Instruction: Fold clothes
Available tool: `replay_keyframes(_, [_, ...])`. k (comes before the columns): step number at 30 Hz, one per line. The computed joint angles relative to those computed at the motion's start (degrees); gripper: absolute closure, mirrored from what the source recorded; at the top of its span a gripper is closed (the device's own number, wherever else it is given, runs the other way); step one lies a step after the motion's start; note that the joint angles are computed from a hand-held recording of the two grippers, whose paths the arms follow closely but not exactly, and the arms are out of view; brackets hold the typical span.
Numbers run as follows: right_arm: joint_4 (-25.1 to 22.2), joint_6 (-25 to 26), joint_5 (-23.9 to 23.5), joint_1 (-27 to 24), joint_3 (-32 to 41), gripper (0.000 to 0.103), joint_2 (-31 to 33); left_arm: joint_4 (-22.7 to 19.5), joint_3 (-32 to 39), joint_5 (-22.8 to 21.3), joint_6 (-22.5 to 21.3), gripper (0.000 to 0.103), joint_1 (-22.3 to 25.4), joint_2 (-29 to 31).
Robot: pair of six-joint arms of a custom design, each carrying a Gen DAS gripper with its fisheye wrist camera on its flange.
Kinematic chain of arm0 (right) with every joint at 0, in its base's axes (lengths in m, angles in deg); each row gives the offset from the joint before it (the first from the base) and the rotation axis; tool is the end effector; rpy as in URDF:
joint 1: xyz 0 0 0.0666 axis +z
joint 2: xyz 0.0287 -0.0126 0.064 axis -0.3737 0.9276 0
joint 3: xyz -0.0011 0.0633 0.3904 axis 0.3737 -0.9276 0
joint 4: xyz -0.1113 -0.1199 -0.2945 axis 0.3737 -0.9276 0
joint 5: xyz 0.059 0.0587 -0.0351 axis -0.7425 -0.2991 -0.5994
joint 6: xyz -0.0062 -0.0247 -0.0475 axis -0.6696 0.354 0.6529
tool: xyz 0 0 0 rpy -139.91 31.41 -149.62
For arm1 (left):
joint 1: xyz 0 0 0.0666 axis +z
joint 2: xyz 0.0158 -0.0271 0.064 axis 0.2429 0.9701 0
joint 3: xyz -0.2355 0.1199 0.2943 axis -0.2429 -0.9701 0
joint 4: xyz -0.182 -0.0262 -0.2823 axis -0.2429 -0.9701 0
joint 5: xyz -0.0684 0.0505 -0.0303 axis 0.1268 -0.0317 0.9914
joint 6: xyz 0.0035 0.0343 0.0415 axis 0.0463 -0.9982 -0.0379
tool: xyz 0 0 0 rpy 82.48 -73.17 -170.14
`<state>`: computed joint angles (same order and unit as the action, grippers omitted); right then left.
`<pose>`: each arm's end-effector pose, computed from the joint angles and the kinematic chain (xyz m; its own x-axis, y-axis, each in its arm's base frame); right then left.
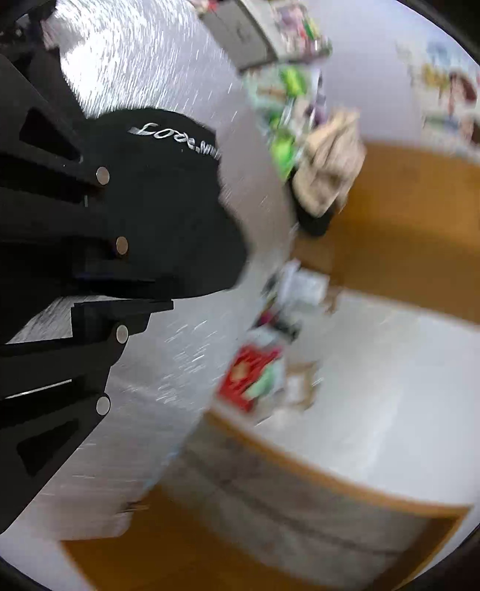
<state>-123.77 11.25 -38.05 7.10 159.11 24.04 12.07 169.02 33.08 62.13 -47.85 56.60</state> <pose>0.5204 0.2903 0.5086 -0.3711 -0.5984 -0.7101 -0.6847 0.6929 -0.2261 0.2540 -0.4283 0.3677 -0.5655 -0.5618 -0.6038 -0.3812 0.8272 -0.4127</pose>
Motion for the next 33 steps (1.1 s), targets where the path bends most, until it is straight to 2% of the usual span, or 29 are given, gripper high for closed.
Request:
replay_keyframes(2, [-0.73, 1.07, 0.78, -1.00, -2.58, 0.093, -0.59, 4.86, -3.22, 0.89, -0.01, 0.091, 0.20, -1.68])
replay_keyframes(4, [-0.16, 1.81, -0.86, -2.52, -6.81, 0.092, -2.95, 10.30, -8.14, 2.08, -0.23, 0.092, 1.38, -4.47])
replay_keyframes(5, [0.03, 2.14, -2.23, -3.38, -8.72, 0.090, -4.30, 11.62, -10.07, 1.76, -0.06, 0.092, 1.88, -5.70])
replay_keyframes(6, [0.44, 2.76, -4.62, -4.29, -11.12, 0.083, -6.14, 12.56, -11.82, 1.18, 0.18, 0.092, 2.36, -6.86])
replay_keyframes(7, [0.78, 3.50, -7.24, -5.24, -13.49, 0.074, -8.02, 13.48, -13.53, 0.61, 0.40, 0.091, 2.86, -8.01])
replay_keyframes(8, [1.95, 5.19, -10.70, -5.96, -16.96, 0.072, -10.59, 12.93, -14.06, -0.10, 1.30, 0.091, 3.06, -8.53])
replay_keyframes(10, [3.20, 9.48, -17.84, -6.98, -23.61, 0.072, -15.61, 12.83, -14.51, 0.45, 1.43, 0.091, 4.24, -9.13])
replay_keyframes(11, [2.93, 11.19, -20.55, -7.12, -25.74, 0.072, -17.24, 14.05, -15.52, 1.48, 0.53, 0.091, 5.20, -9.60])
replay_keyframes(14, [0.82, 16.94, -28.44, -7.17, -30.93, 0.070, -20.96, 15.15, -15.76, 4.33, -2.45, 0.091, 6.51, -9.44])
replay_keyframes(15, [0.22, 18.94, -29.13, -6.77, -32.23, 0.068, -21.79, 13.86, -14.61, 4.33, -2.02, 0.091, 6.01, -8.64])
replay_keyframes(18, [0.33, 24.63, -28.09, -5.20, -36.75, 0.050, -24.20, 9.96, -11.24, 3.62, 0.11, 0.091, 4.35, -6.35])
replay_keyframes(22, [1.49, 26.74, -24.59, -3.84, -39.83, 0.050, -24.65, 8.42, -9.66, 3.40, 0.79, 0.087, 4.34, -5.17])
replay_keyframes(27, [7.42, 26.99, -18.57, -1.91, -44.10, 0.050, -25.10, 8.91, -8.46, 3.60, -0.36, 0.085, 5.00, -3.90])
replay_keyframes(29, [9.59, 26.87, -16.90, -1.41, -45.03, 0.050, -24.96, 10.57, -8.85, 3.89, -1.03, 0.085, 5.61, -3.73])
replay_keyframes(31, [11.08, 26.16, -16.52, -1.39, -46.10, 0.051, -25.24, 8.98, -7.84, 3.35, -1.31, 0.085, 5.36, -3.24])
replay_keyframes(32, [11.24, 25.66, -16.40, -1.46, -46.22, 0.053, -25.27, 7.76, -6.96, 3.20, -1.74, 0.085, 5.35, -2.79])
replay_keyframes(33, [11.32, 24.76, -16.33, -1.61, -46.21, 0.067, -25.27, 6.58, -6.04, 3.10, -2.26, 0.085, 5.31, -2.37])
